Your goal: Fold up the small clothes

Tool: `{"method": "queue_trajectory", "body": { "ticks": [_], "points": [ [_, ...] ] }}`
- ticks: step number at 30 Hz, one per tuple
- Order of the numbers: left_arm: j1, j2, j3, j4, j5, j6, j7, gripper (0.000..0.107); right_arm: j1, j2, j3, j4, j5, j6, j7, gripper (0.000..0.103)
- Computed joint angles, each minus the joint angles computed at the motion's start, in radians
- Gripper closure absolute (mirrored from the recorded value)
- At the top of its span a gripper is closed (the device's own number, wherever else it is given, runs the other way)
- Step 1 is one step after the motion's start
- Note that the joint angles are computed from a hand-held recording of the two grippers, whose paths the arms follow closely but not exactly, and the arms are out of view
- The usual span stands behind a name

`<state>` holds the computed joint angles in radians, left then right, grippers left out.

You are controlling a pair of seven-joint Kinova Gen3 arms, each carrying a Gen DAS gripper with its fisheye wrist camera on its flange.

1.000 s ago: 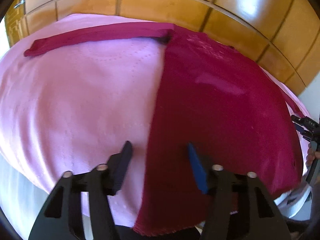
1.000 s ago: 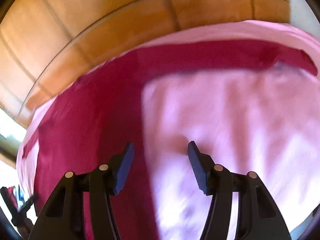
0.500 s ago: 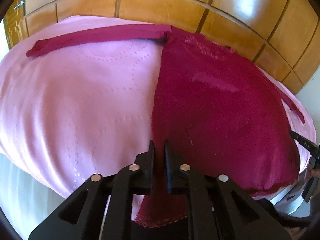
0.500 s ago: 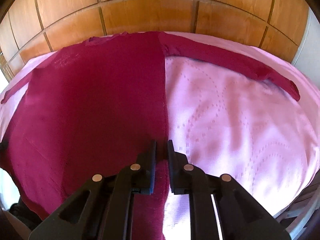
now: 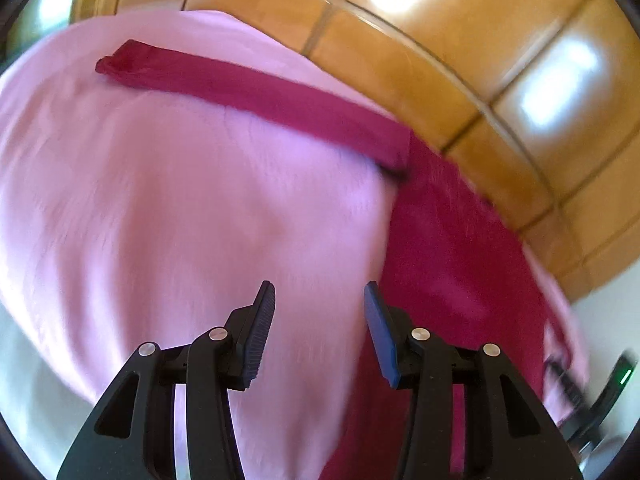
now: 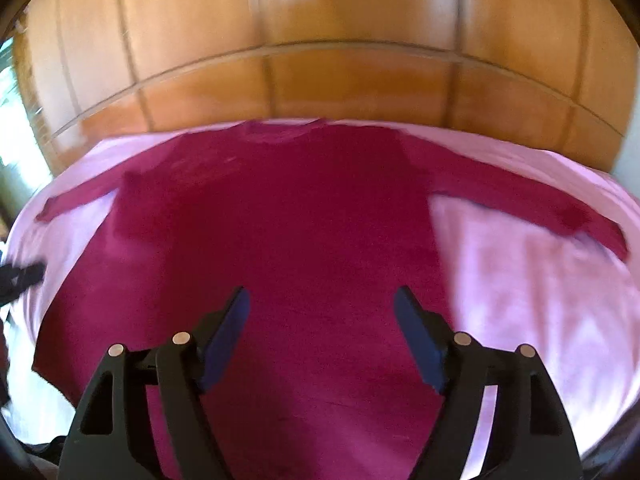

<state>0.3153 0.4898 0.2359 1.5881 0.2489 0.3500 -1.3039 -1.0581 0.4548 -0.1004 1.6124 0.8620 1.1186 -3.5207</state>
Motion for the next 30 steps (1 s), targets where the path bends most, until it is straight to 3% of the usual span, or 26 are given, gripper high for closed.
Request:
{"method": "queue_trajectory", "body": {
  "ticks": [3, 7, 9, 12, 15, 17, 20, 21, 22, 23, 25, 30],
  "points": [
    [-0.044, 0.054, 0.030, -0.084, 0.095, 0.019, -0.062, 0.062, 0.037, 0.052, -0.003, -0.038, -0.024, -0.064, 0.063, 0.024],
    [0.002, 0.143, -0.050, -0.256, 0.218, 0.106, -0.141, 0.062, 0.009, 0.115, 0.032, -0.084, -0.047, -0.042, 0.112, 0.007],
    [-0.005, 0.205, -0.040, -0.349, 0.222, 0.149, -0.118, 0.062, -0.003, 0.113, 0.051, -0.054, -0.034, -0.072, 0.082, 0.004],
    [-0.045, 0.287, 0.042, -0.482, 0.158, 0.236, -0.030, 0.062, 0.016, 0.091, 0.058, -0.012, -0.037, -0.149, 0.055, 0.002],
    [-0.052, 0.324, 0.117, -0.540, 0.111, 0.240, -0.025, 0.062, 0.028, 0.087, 0.059, -0.009, -0.051, -0.172, 0.069, 0.002],
    [-0.045, 0.340, 0.143, -0.577, 0.080, 0.255, -0.028, 0.052, 0.031, 0.083, 0.060, -0.003, -0.057, -0.183, 0.079, 0.002],
    [0.066, 0.369, 0.052, -0.708, -0.033, 0.368, 0.043, 0.050, 0.014, 0.077, 0.074, 0.022, -0.032, -0.201, 0.050, 0.002],
    [0.112, 0.386, 0.006, -0.754, -0.074, 0.408, 0.049, 0.063, 0.006, 0.076, 0.078, 0.029, -0.020, -0.203, 0.035, 0.002],
    [0.153, 0.401, -0.040, -0.789, -0.114, 0.449, 0.053, 0.090, 0.002, 0.075, 0.079, 0.035, -0.011, -0.204, 0.022, 0.002],
    [0.192, 0.419, -0.087, -0.805, -0.154, 0.474, 0.068, 0.094, -0.002, 0.074, 0.080, 0.040, -0.002, -0.206, 0.009, 0.002],
    [0.219, 0.421, -0.124, -0.792, -0.186, 0.475, 0.115, 0.094, -0.003, 0.075, 0.078, 0.045, 0.009, -0.207, -0.005, 0.002],
    [0.249, 0.347, -0.172, -0.646, -0.189, 0.367, 0.154, 0.094, 0.008, 0.067, 0.067, 0.051, 0.013, -0.214, -0.005, 0.002]
  ]
}}
